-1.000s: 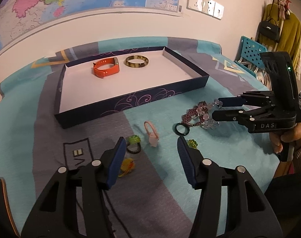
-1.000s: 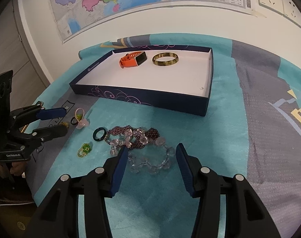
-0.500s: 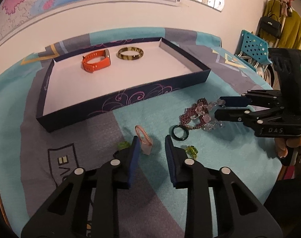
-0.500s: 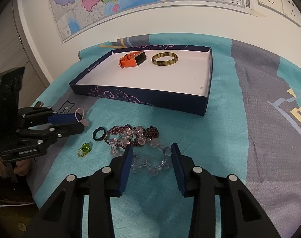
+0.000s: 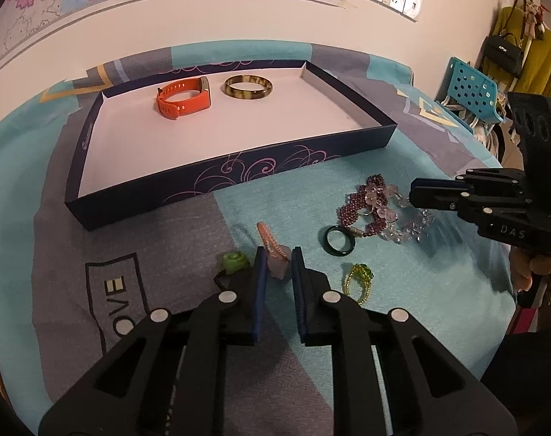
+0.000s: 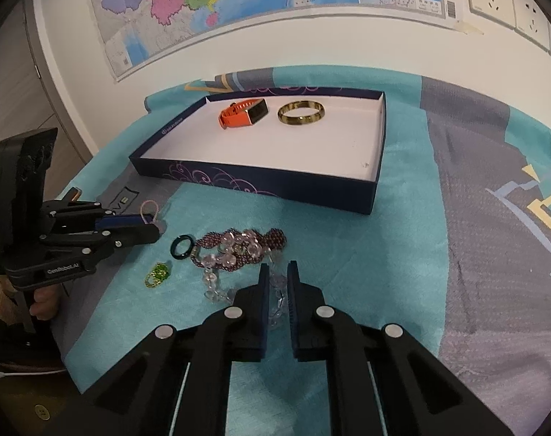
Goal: Organize jewelry
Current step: 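Grasp the pink hair clip with the left tool while the right tool grasps the clear bead necklace, then carry the hair clip and clear bead necklace over the box lid with both tools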
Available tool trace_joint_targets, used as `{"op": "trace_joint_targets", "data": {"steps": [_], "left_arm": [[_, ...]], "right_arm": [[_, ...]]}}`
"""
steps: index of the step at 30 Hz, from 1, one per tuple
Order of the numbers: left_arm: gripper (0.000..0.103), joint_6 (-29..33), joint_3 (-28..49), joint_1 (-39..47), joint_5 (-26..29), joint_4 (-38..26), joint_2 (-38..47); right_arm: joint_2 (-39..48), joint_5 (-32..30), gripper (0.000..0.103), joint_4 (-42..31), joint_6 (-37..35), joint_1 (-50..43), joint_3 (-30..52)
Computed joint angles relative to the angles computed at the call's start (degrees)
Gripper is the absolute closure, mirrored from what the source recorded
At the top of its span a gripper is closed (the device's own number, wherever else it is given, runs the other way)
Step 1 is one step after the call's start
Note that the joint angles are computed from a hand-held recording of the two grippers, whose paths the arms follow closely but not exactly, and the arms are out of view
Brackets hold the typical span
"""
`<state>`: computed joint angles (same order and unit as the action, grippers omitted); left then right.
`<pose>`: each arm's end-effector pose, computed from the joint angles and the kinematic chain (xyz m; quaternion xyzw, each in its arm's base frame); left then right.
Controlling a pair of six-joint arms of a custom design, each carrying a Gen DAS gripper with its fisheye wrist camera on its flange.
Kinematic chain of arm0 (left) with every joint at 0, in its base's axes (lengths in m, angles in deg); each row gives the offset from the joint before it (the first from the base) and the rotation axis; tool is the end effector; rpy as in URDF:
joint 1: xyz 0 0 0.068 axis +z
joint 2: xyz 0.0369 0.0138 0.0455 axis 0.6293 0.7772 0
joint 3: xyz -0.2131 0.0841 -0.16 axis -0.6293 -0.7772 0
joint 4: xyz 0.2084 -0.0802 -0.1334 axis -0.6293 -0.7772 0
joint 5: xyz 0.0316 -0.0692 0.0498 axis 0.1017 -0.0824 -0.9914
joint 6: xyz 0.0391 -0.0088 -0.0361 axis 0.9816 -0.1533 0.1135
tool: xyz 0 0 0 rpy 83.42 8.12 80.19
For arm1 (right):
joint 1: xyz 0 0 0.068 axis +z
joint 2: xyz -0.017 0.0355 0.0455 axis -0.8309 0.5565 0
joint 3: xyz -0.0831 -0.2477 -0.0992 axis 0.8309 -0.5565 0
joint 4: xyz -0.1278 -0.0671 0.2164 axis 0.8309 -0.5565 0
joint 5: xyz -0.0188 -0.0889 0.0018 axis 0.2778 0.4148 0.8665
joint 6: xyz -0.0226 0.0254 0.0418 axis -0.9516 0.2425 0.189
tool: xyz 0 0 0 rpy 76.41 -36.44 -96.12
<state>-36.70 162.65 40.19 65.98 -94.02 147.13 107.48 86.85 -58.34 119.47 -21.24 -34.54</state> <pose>0.3909 -0.0127 0.1976 0.4260 0.8370 -0.2102 0.2716 0.2550 0.1641 0.2085 0.0860 0.9253 0.0755 0.3615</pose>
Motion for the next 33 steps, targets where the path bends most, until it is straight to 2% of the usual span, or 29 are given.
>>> {"op": "trace_joint_targets", "data": {"steps": [22, 33], "left_arm": [[0.089, 1.5, 1.2, 2.1, 4.2, -3.2, -0.8], [0.089, 2.4, 2.1, 3.0, 6.7, -4.3, -2.9]], "right_arm": [[-3.5, 1.0, 0.095, 1.2, -0.9, 1.0, 1.5], [-4.0, 4.0, 0.095, -0.2, -4.3, 2.3, 5.8]]}}
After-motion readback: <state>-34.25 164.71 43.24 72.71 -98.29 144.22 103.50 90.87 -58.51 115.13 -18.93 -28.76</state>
